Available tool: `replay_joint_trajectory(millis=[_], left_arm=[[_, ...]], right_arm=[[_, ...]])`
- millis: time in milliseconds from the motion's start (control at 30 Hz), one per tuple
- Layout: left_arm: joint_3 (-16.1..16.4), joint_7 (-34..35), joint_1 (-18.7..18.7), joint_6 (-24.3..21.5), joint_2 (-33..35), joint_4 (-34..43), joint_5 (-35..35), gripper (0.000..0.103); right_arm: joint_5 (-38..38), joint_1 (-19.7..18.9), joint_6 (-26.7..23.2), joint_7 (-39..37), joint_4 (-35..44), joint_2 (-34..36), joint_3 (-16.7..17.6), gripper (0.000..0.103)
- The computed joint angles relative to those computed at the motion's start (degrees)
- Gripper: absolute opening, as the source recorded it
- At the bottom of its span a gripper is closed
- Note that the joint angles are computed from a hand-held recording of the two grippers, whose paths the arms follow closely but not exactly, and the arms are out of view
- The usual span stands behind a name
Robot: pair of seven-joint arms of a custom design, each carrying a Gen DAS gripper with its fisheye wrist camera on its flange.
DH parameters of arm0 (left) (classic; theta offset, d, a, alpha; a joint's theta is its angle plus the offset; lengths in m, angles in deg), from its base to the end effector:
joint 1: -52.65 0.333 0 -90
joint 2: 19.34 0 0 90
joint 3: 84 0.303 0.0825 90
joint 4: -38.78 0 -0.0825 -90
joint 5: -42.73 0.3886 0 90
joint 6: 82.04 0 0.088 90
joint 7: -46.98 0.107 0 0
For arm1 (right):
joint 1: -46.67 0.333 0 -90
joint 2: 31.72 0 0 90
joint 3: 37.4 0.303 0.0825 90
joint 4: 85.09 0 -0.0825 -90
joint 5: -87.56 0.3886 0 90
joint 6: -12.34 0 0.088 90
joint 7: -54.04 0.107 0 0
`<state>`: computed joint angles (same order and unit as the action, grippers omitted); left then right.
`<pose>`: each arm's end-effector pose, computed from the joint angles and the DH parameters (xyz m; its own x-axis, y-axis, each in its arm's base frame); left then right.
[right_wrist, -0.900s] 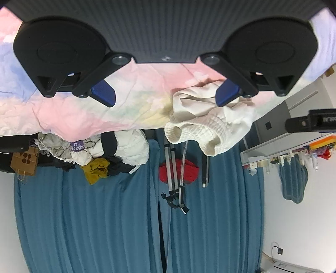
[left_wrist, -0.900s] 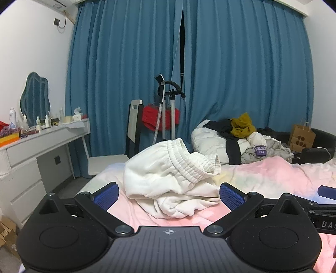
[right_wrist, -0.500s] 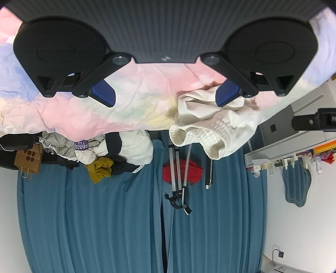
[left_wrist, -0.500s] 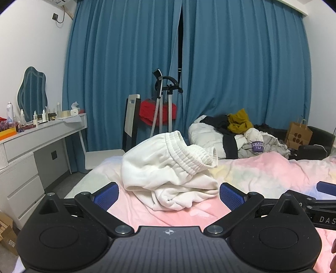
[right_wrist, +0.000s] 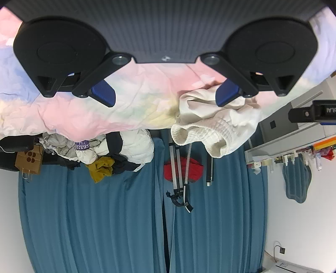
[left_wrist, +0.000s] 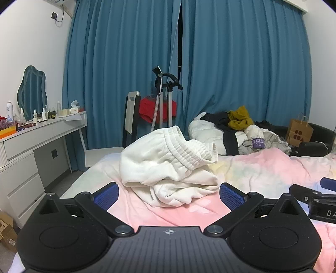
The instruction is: Fold clothes
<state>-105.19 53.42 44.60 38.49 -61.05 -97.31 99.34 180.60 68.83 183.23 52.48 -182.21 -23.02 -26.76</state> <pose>0.3450 -0.1878 0.6185 0.5937 -0.8041 -0.0306 -0.2899 -0.1782 -0.9403 0.5775 0.2800 0.5569 0.6543 -0.7503 -0.0945 -0.2525 -0.0989 -0.9625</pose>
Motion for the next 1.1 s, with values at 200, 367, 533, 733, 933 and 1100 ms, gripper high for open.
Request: replay_joint_trajectory(millis=[200,367,533,733,933,1100], left_arm=[[-0.05,-0.07,0.32,-0.19,0.90,0.02,0.21,0.103],[-0.22,0.59,0.85,-1.94,2.64,0.99,0.53,0.103],[1.92,3.54,1.42,-1.30,5.50,3.19,0.34,0.103],[6.00,8.67,4.30,4.11,10.78,7.27,2.65,0.103],[9.31,10.90,10.44,10.18,21.43,16.58,6.60,0.102],[11.19,14.50,12.52,11.23,33.54,28.56,10.35,0.102]], right_arm=[[1.33,-0.05,0.57,-0.78,0.33,0.27,-0.08,0.103],[0.32,-0.08,1.45,0.50,0.64,0.84,-0.16,0.103],[-5.19,-0.25,1.57,6.71,-0.30,0.64,-0.18,0.103],[-2.35,-1.02,0.41,5.25,-1.77,-1.29,0.04,0.103],[-4.75,-1.30,-1.99,10.70,-0.66,0.45,-0.94,0.103],[-12.14,-1.95,-1.13,19.67,1.95,4.46,-0.65,0.103]])
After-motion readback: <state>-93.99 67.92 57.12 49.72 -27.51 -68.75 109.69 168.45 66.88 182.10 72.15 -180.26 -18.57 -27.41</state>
